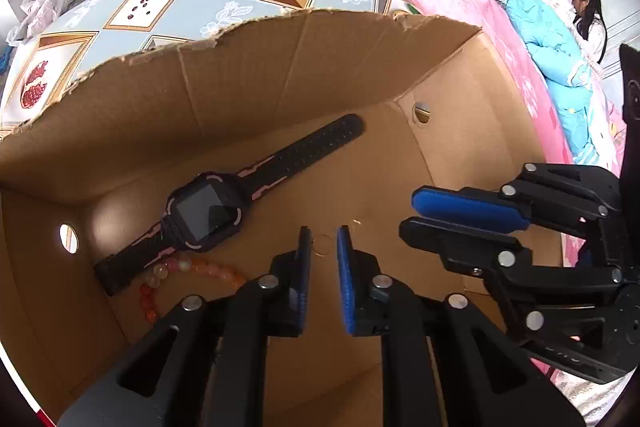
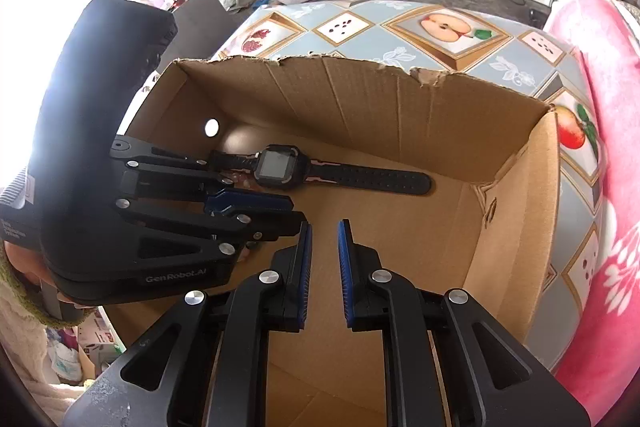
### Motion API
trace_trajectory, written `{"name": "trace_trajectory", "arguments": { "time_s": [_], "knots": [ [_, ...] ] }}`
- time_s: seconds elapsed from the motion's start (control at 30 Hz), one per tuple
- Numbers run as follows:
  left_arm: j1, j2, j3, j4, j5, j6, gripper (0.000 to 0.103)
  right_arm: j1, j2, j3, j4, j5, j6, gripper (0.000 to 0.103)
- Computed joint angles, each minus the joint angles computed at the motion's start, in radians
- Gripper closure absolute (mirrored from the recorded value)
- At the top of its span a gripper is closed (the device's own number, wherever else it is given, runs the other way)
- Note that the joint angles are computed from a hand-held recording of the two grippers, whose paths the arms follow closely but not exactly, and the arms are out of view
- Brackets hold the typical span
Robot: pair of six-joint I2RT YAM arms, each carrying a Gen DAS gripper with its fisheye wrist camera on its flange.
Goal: Organize jewelry
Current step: 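Carry both rings into the cardboard box and open both tools, then withdraw both tools from the box back over the gold charms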
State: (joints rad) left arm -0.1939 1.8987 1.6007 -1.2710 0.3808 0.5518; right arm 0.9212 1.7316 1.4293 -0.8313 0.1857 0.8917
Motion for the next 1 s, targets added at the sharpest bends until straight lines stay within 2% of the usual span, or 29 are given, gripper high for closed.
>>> {"name": "trace_trajectory", "arguments": {
  "time_s": [0.03,0.43,0.53,0.67,0.77,0.83,0.93,1.0],
  "knots": [
    [-0.006,0.005,0.004,0.004,-0.001,-0.008,0.084,-0.008,0.002,0.006,-0.002,-0.002,-0.006,0.090],
    [-0.001,-0.026,-0.009,0.023,0.003,-0.026,0.084,0.013,-0.076,-0.033,-0.021,0.066,0.029,0.089],
    [0.017,-0.053,-0.010,0.015,0.026,-0.029,0.084,0.035,-0.101,-0.033,-0.041,0.098,0.053,0.086],
    [0.046,-0.120,-0.014,-0.007,0.056,-0.016,0.081,0.087,-0.155,-0.041,-0.047,0.161,0.094,0.074],
    [0.102,-0.211,-0.018,-0.055,0.112,0.037,0.074,0.169,-0.204,-0.034,-0.080,0.254,0.149,0.064],
    [0.151,-0.276,-0.026,-0.085,0.157,0.088,0.069,0.254,-0.237,-0.019,-0.125,0.337,0.201,0.062],
    [0.296,-0.425,-0.060,-0.139,0.266,0.225,0.058,0.398,-0.262,0.005,-0.191,0.452,0.299,0.054],
    [0.432,-0.496,-0.068,-0.236,0.368,0.381,0.050,0.513,-0.247,0.039,-0.263,0.535,0.404,0.052]
  ]
}}
